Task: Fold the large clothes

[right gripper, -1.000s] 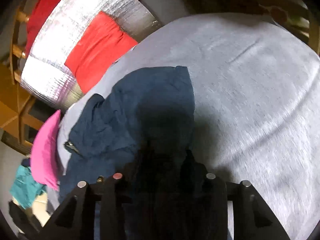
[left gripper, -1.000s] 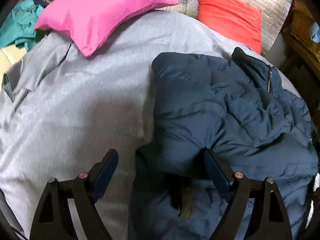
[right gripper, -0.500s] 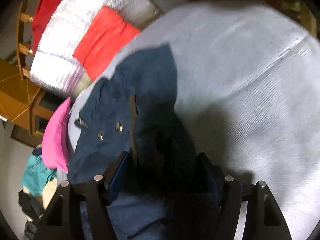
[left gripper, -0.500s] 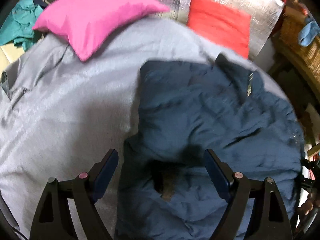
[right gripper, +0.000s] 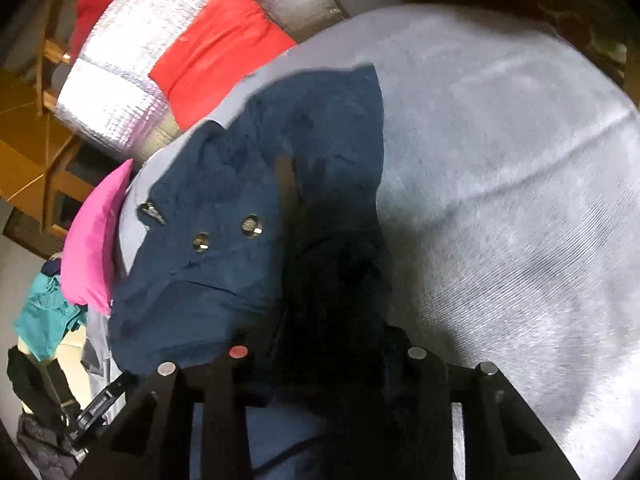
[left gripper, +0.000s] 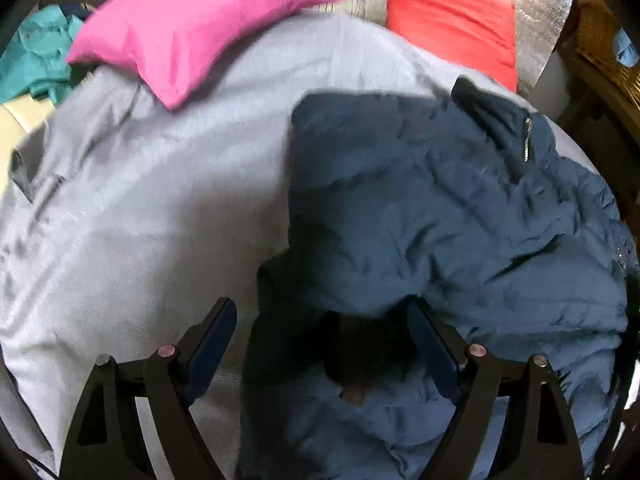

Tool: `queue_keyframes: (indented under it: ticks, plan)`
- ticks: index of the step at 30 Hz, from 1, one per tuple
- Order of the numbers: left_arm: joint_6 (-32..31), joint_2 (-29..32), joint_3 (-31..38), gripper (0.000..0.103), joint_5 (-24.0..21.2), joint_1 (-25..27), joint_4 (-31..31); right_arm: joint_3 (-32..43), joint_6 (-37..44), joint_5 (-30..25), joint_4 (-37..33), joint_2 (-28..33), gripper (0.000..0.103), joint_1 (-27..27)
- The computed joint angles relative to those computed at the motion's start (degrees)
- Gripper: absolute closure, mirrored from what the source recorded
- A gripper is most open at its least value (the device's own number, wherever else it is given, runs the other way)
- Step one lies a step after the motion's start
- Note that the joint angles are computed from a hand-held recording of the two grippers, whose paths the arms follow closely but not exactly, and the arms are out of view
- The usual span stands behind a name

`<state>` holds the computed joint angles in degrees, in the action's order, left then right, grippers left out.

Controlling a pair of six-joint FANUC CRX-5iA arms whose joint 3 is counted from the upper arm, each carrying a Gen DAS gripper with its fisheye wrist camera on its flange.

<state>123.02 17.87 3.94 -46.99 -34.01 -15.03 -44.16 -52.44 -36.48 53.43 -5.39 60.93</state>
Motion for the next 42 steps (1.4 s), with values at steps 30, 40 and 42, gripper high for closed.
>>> queue_keyframes:
  ticks: [30, 40, 42]
  plan:
    - [14.82, -5.46, 4.22, 0.016, -2.12, -18.32, -34.65, 10.50, 10.05, 7.24, 1.52, 10.92, 0.065, -1.02]
    - [14.57, -5.66, 4.05, 0.016, -1.58, -18.39, -34.39, 11.39, 11.27, 6.57, 0.36, 11.44, 0.065, -0.65]
    - [14.20, -5.55, 4.11, 0.016, -1.47, -18.39, -34.07, 11.46, 11.40, 6.56, 0.28, 11.51, 0.065, -0.67]
